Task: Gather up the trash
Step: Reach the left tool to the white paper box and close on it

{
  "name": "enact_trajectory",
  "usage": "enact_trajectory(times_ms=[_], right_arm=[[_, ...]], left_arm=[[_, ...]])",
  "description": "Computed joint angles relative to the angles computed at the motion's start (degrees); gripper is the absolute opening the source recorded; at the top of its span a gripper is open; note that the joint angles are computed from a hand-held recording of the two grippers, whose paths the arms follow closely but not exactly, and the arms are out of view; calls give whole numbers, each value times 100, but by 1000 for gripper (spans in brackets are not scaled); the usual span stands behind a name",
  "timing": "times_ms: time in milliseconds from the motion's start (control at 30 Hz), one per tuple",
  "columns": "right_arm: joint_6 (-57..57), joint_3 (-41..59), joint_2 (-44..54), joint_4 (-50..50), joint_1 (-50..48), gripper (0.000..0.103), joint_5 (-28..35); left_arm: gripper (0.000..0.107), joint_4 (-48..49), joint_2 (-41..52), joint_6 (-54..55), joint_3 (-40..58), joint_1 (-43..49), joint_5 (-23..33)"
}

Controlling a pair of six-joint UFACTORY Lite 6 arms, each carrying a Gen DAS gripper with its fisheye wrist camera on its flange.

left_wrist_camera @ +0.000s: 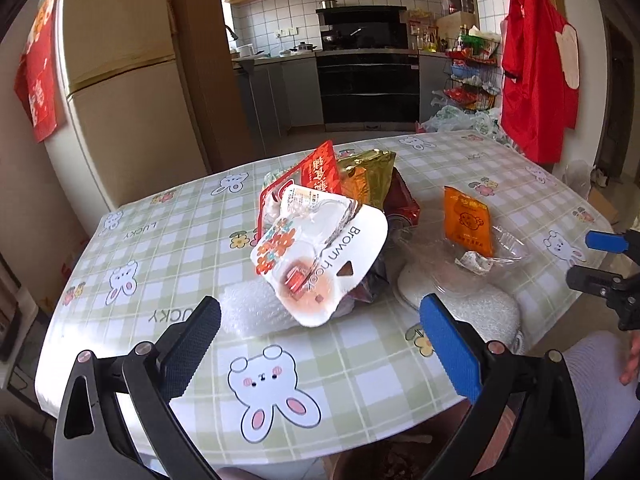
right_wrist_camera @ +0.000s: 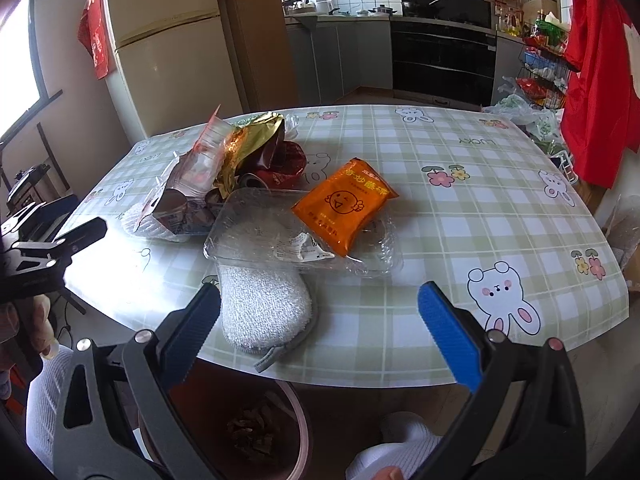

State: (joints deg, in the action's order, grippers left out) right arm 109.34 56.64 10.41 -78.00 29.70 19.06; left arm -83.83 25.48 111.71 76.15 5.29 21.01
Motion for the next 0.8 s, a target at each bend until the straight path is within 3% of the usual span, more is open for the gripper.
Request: enact_trajectory(times_ms=[200, 333, 433, 500, 533, 700, 800], right_arm=[[100, 201, 344, -169, -245, 97, -287], [153, 338, 531, -353, -371, 97, -362], [226, 400, 630, -501, -460, 97, -416], [301, 426, 681, -582, -515, 97, -453], [351, 454, 717, -638, -545, 97, -467], [214, 587, 811, -573, -599, 97, -541], [12, 666, 844, -426, -560, 97, -511]], left_arm=[[97, 397, 1382, -181, 1521, -827, -1103], [91, 2641, 2164, -2199, 2470, -1049, -1508], [77, 4222, 2644, -3998, 3284, -897, -1041], [64, 4711, 2886, -4553, 3784, -784, -532], [55, 4696, 2965, -4524, 3939, -727, -288], [34, 3882, 2763, -4041, 3858, -357, 259], [33, 3358, 2607, -3800, 3867, -48, 854]])
